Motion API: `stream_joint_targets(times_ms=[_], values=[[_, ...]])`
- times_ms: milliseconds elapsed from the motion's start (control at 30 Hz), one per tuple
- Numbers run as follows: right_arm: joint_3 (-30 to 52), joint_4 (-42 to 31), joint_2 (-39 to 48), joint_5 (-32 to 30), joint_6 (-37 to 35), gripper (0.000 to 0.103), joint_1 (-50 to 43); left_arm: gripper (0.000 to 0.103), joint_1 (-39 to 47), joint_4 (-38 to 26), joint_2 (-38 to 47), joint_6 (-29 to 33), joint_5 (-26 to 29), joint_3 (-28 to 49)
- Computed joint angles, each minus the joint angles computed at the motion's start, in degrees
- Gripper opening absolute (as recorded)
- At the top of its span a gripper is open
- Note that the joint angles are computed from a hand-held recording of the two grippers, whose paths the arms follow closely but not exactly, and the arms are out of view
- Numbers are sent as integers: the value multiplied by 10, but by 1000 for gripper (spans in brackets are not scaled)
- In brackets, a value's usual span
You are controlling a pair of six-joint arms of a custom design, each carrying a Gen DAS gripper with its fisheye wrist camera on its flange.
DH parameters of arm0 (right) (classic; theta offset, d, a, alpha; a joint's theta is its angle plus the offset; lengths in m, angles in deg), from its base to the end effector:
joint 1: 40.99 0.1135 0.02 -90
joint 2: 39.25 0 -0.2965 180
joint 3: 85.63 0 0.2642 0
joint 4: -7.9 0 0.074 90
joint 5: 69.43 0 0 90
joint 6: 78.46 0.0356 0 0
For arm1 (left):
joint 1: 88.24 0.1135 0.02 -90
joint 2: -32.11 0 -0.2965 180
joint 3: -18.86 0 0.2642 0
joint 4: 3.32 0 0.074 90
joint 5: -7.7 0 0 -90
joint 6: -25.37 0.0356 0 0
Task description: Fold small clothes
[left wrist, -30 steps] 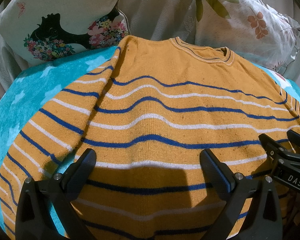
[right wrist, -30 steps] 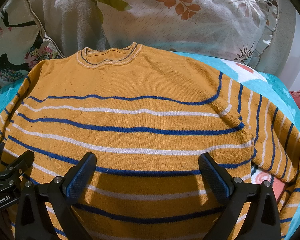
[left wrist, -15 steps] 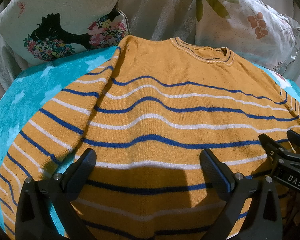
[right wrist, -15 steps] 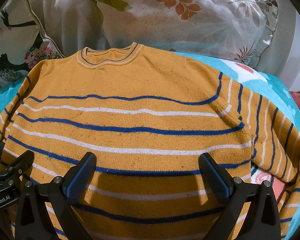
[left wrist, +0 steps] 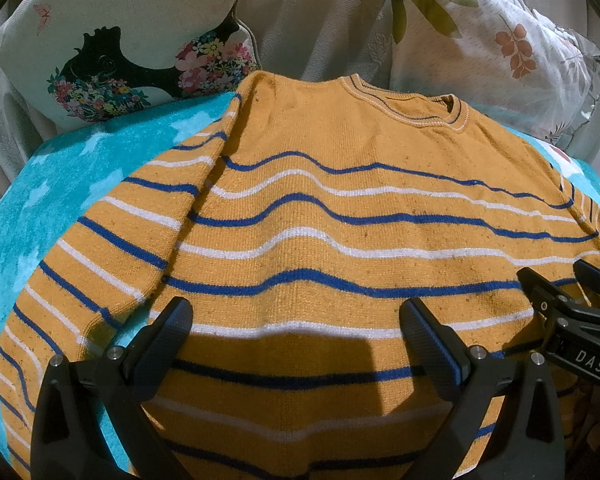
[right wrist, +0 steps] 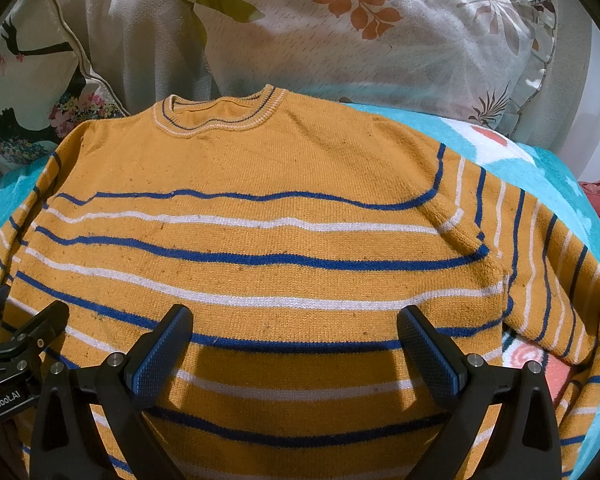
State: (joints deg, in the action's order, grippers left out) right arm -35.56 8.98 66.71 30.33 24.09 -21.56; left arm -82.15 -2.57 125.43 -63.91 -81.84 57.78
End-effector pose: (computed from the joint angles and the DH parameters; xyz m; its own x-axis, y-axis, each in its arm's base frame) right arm 0.2968 0.0983 0.0907 -0.8035 -0.0564 -0.5926 -0.0626 0.9980 -0.0100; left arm 0.2545 0.0269 0.1064 -0.8021 -0.0729 -0.5928 -0.0913 0.9958 0.0010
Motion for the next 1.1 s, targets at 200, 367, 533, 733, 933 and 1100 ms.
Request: stream_joint_targets(times_ms=[200, 367, 533, 733, 933, 1100], values=[[-1, -2, -3, -2, -1, 103, -1, 103, 0, 0, 0, 0, 0, 0], [-1, -1, -2, -1, -1, 103, -1, 103, 0, 0, 0, 0, 0, 0], [0, 2, 1, -2, -3, 103, -4, 103, 0, 0, 0, 0, 0, 0], [0, 2, 1, -3, -2, 103, -4, 103, 0, 0, 0, 0, 0, 0], [0, 0, -1, -11, -5, 103, -9, 103, -3, 1, 0, -1, -3, -1], [7, -2, 5, -12, -8, 103, -11, 103, -5, -3, -1, -3, -2, -1]])
